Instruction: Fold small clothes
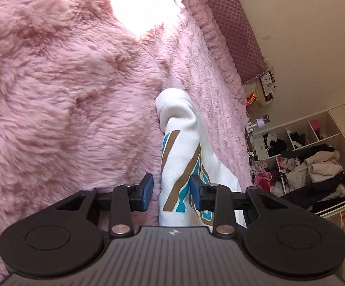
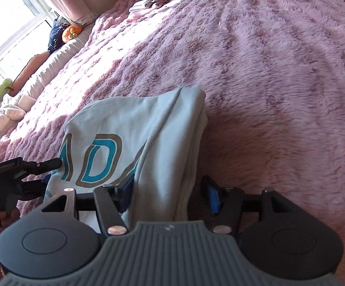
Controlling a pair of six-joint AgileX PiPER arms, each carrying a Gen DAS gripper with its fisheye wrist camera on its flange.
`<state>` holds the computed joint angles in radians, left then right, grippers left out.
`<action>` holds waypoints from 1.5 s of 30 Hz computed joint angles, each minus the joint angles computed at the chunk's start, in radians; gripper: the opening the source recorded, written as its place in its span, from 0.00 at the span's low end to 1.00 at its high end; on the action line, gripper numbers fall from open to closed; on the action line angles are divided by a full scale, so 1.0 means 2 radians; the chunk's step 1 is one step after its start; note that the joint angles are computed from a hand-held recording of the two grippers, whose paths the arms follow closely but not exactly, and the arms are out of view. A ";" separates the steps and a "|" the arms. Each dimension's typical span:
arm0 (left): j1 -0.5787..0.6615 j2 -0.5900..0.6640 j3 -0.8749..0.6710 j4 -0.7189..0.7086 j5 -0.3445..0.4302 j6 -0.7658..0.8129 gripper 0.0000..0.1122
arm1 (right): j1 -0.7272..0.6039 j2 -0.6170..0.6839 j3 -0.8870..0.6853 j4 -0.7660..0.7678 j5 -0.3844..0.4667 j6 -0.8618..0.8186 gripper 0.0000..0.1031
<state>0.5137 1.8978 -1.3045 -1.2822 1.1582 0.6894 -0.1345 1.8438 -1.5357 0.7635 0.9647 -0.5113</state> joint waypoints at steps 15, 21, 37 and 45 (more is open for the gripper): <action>-0.093 0.041 -0.114 -0.025 -0.099 0.034 0.11 | -0.154 -0.205 0.243 0.070 0.096 -0.129 0.55; -0.133 -0.018 -0.071 0.097 -0.210 0.018 0.09 | -0.154 -0.221 0.276 0.077 0.063 -0.140 0.52; -0.033 -0.338 0.148 0.128 -0.073 0.043 0.21 | -0.140 -0.285 0.286 0.113 0.093 -0.150 0.50; -0.033 -0.422 0.251 0.120 -0.002 0.006 0.26 | -0.057 -0.332 0.322 0.077 0.010 -0.128 0.52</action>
